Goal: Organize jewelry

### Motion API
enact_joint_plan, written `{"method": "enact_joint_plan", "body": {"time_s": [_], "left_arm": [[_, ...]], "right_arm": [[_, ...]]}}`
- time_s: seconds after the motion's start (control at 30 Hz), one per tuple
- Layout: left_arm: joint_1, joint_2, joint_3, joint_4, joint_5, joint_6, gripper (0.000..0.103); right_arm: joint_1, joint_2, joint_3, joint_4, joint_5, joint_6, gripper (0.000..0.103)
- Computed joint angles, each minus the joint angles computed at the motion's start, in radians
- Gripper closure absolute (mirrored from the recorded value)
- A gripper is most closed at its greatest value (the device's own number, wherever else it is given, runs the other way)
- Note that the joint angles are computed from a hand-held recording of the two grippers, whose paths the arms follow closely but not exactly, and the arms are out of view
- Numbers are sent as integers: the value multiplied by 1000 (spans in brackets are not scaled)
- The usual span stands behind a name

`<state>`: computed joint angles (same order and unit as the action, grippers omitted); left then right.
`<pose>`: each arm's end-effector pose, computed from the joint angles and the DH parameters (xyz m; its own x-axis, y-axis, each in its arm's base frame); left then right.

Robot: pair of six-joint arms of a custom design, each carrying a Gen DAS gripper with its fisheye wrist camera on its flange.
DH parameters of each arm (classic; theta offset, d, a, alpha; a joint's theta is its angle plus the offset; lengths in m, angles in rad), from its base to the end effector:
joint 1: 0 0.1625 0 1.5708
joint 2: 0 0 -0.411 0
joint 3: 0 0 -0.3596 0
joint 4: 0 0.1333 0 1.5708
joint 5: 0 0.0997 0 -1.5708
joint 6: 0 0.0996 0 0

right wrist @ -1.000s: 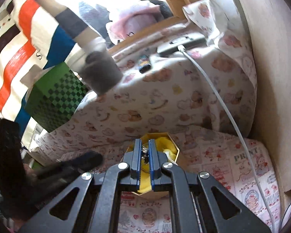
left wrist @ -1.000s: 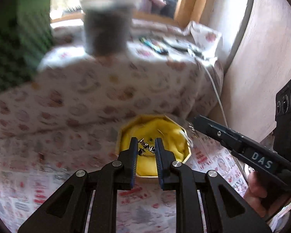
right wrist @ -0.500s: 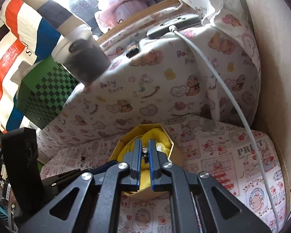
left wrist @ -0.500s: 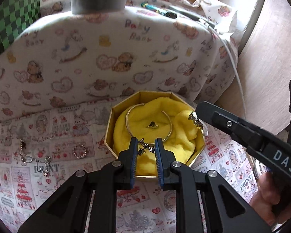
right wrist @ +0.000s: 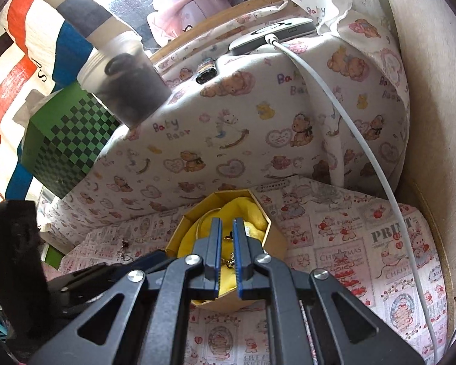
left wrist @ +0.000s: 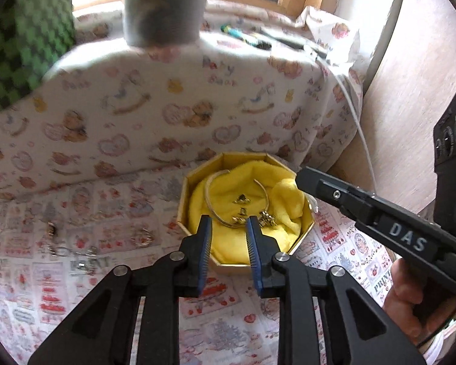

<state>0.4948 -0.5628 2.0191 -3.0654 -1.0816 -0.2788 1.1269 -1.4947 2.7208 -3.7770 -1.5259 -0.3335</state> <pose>-0.3472 -0.3920 -0.0595 -0.6602 0.6080 -0.4409 0.7257 0.6676 -0.1660 -0.0005 -0.3219 0.2613 -0.9459 0.2089 0.2483 -0.0746 0.6047 -0.7930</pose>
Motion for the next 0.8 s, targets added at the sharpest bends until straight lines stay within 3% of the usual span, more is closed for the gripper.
{"method": "enact_joint_plan", "body": {"time_s": [0.2, 0.4, 0.5, 0.63, 0.8], "left_arm": [[-60, -81, 112, -129, 109, 15, 71], [-85, -160, 216, -255, 192, 33, 69], [-94, -176, 248, -294, 246, 43, 67], [-109, -179, 293, -372, 321, 62, 54], [-85, -158, 325, -450, 351, 77, 54]], "right_arm": [[50, 18, 27, -87, -24, -40, 96], [129, 99, 45, -219, -87, -89, 96], [171, 153, 43, -275, -127, -110, 96], [204, 211, 36, -324, -169, -131, 95], [218, 269, 26, -371, -203, -148, 95]]}}
